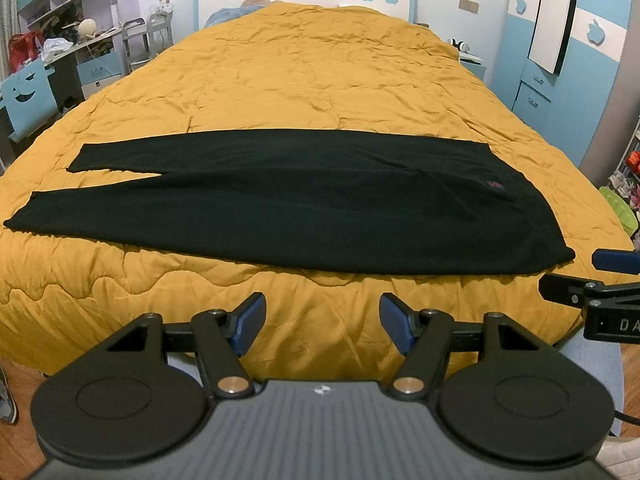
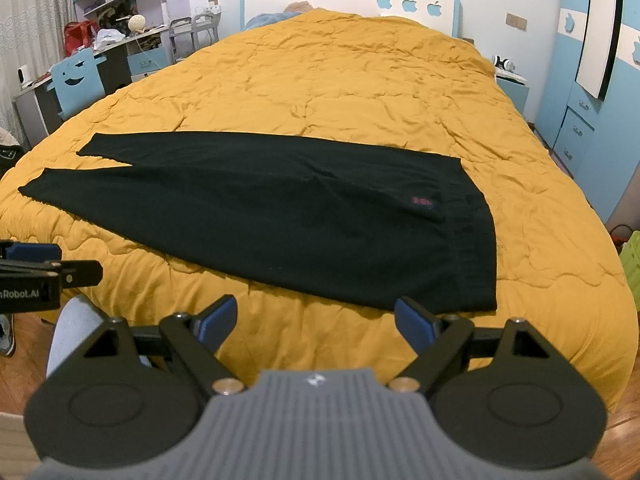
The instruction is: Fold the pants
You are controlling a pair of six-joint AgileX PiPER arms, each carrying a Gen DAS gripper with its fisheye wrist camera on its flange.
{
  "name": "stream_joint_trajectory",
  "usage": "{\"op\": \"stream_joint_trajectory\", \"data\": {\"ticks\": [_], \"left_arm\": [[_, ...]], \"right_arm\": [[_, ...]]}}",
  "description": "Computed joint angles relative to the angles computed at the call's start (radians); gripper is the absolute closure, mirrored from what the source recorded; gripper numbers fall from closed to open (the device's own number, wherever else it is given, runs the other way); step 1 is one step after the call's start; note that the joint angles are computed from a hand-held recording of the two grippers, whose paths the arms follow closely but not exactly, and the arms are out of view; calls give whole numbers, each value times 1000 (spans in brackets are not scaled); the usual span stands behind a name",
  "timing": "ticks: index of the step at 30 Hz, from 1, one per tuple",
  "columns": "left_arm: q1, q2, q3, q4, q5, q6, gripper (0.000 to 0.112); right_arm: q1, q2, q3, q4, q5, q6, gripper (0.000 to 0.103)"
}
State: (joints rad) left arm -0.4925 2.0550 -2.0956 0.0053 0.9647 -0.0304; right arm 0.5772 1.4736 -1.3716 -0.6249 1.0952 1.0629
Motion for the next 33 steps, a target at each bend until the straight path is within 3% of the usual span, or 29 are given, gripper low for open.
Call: {"op": "stream_joint_trajectory", "data": {"ticks": [16,24,29,33], "left_arm": [[-6,-1,6,-4,-3,2,36],[26,69,-141,-48,37,125,37],[74,137,-265,-112,35,302,41],[115,168,-297,-159,-8,461,42]], "right_arm": [[-6,-2,-2,7,4,-4,21],[-39,10,-13,-2,-3,-37,21],[-109,-18,70,-65,-110,-11,21],[-208,-53,159,-106,-288,-43,21]]}}
